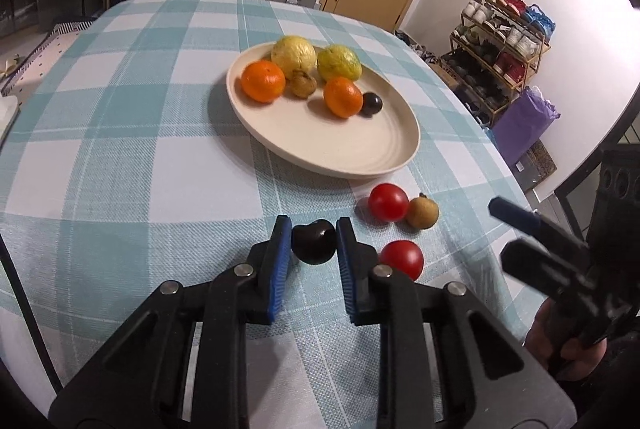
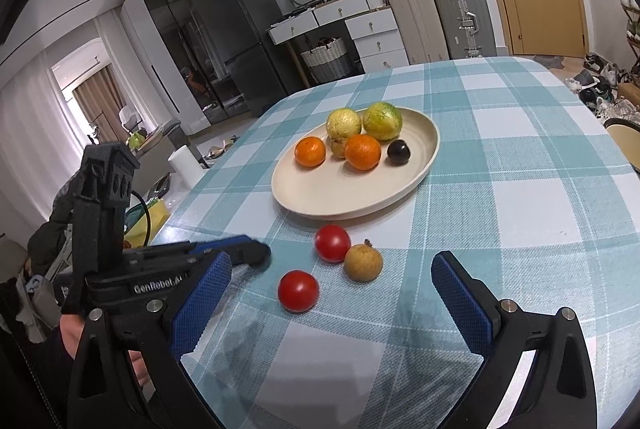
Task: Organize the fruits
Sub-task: 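Grasp a red tomato with the right gripper while the left gripper holds the plum, then lower the plum and tomato onto the cream plate and open both grippers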
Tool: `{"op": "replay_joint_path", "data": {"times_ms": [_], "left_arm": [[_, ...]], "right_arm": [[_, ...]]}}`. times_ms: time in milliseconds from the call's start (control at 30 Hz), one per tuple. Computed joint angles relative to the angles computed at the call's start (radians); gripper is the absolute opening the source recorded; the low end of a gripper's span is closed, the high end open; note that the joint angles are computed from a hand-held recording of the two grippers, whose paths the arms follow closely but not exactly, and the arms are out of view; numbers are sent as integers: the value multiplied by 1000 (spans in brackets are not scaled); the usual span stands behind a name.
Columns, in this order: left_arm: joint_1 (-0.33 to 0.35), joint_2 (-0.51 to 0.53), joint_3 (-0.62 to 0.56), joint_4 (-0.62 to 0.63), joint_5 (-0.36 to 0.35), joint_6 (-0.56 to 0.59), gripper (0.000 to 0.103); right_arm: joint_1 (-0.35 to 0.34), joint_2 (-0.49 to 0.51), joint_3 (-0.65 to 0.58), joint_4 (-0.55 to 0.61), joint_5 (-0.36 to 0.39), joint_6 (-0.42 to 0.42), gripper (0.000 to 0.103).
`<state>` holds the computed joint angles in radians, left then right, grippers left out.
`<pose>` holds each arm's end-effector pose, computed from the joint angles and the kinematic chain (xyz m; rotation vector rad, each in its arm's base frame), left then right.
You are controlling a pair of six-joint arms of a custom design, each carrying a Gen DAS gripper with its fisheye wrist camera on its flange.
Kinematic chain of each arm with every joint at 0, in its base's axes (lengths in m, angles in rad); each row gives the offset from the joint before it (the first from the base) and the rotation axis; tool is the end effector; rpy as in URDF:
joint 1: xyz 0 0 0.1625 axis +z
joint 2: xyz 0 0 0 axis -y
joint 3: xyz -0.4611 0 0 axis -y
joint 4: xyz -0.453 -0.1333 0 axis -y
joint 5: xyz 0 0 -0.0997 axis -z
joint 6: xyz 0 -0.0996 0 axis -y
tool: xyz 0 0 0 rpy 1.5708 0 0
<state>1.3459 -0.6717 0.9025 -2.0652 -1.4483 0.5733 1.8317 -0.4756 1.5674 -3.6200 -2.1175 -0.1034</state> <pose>-0.0642 -0.9331 0.2764 1.1262 2.7322 -0.3544 0.2711 -0.6994 0.0042 0.0907 -2.4073 1.2859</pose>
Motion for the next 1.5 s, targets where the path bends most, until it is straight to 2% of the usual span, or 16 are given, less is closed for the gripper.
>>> {"op": "replay_joint_path", "data": {"times_ms": [633,700,800,933,1033,1100,1167,1200,1500], "left_arm": [[9,-4,-35,-26,-5,-14,20],[10,-3,-37,-24,-5,-14,20],[11,0,-44,-21,-7,-17,20],[12,2,-48,-20,-5,-18,20],[13,5,-55,-15,-4,-22,20],[13,6,-55,-16,-4,-20,20],[14,8,-58,-15,-5,-18,20],[13,9,-60,-14,-5,-19,20],[5,29,-92,-2,-1,-20,20]], "right_arm": [[-2,36,-52,135,55,32,100],[-3,39,-60,153,64,33,96],[-4,47,-79,196,63,40,84],[-4,59,-105,237,46,44,72],[2,71,-130,270,7,41,56],[1,75,-138,289,-3,47,53],[-1,77,-141,293,-6,51,36],[-3,76,-141,297,-1,51,31],[-13,58,-113,258,63,50,29]]}}
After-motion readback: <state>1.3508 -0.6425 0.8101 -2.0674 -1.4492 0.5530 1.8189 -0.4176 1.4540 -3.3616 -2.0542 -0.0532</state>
